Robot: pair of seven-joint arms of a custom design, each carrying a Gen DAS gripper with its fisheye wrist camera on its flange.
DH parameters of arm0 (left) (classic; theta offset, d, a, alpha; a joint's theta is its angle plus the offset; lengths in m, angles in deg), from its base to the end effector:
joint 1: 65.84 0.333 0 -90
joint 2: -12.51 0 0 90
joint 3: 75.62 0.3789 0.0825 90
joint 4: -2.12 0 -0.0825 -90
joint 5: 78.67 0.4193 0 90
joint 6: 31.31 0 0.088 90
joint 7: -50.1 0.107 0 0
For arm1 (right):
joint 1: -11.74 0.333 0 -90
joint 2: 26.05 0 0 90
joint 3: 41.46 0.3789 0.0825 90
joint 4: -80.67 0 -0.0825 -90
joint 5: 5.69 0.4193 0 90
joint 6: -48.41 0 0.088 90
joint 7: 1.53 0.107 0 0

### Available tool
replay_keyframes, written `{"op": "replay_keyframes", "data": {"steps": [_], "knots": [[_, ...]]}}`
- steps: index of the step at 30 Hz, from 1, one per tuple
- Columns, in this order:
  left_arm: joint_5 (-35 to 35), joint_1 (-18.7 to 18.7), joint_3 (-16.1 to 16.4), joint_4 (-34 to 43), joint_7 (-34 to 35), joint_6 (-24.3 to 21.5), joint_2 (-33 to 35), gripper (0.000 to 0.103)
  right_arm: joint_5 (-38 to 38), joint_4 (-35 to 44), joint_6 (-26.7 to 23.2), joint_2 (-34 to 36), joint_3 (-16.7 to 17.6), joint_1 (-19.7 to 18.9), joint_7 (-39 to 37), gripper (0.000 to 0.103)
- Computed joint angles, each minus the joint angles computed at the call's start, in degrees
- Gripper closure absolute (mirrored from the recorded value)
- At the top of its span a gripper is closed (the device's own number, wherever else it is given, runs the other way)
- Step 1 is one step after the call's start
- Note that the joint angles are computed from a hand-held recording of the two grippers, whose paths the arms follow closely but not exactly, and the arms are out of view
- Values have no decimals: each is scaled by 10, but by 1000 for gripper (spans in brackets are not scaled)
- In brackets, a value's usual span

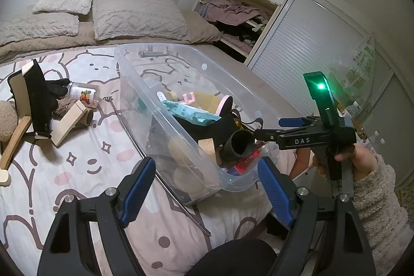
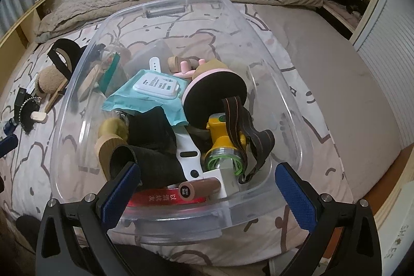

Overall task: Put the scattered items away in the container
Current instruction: 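Withdraw both tools up and away from the clear box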

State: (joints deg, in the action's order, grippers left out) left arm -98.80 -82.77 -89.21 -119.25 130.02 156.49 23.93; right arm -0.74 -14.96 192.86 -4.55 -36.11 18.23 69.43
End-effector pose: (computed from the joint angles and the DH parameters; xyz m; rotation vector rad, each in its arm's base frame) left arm 0.5847 -0.2931 0.4717 -1.8771 1.7954 -1.3010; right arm 0.7396 0.1440 0.4838 -2.3185 1.4290 -0.4074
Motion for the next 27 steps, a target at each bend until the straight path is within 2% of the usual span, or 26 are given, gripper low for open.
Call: {"op": "replay_keyframes", "data": {"steps": [3, 7, 11, 18, 22, 25, 27], "knots": [[1, -2, 2, 0, -1, -2, 1, 22, -13, 0, -1, 3, -3, 5, 0, 0], [0, 12, -13, 1, 0, -3, 4, 22, -31, 2, 1, 9, -6, 11, 4, 0], [1, 2, -4, 2, -2, -7, 5, 22, -34, 15, -10, 17, -3, 12, 2, 0], [3, -9, 5, 1, -4, -6, 4, 22, -62, -2, 22, 12, -9, 21, 5, 0], [7, -43, 39, -2, -10, -8, -3, 22, -76, -25, 44, -2, -10, 24, 17, 0], [18, -89, 89, -5, -21, -11, -7, 22, -43, -65, 94, -25, 11, 6, -16, 0], [26, -119, 121, -6, -33, -12, -10, 22, 15, -93, 131, -44, 40, -19, -62, 0]]}}
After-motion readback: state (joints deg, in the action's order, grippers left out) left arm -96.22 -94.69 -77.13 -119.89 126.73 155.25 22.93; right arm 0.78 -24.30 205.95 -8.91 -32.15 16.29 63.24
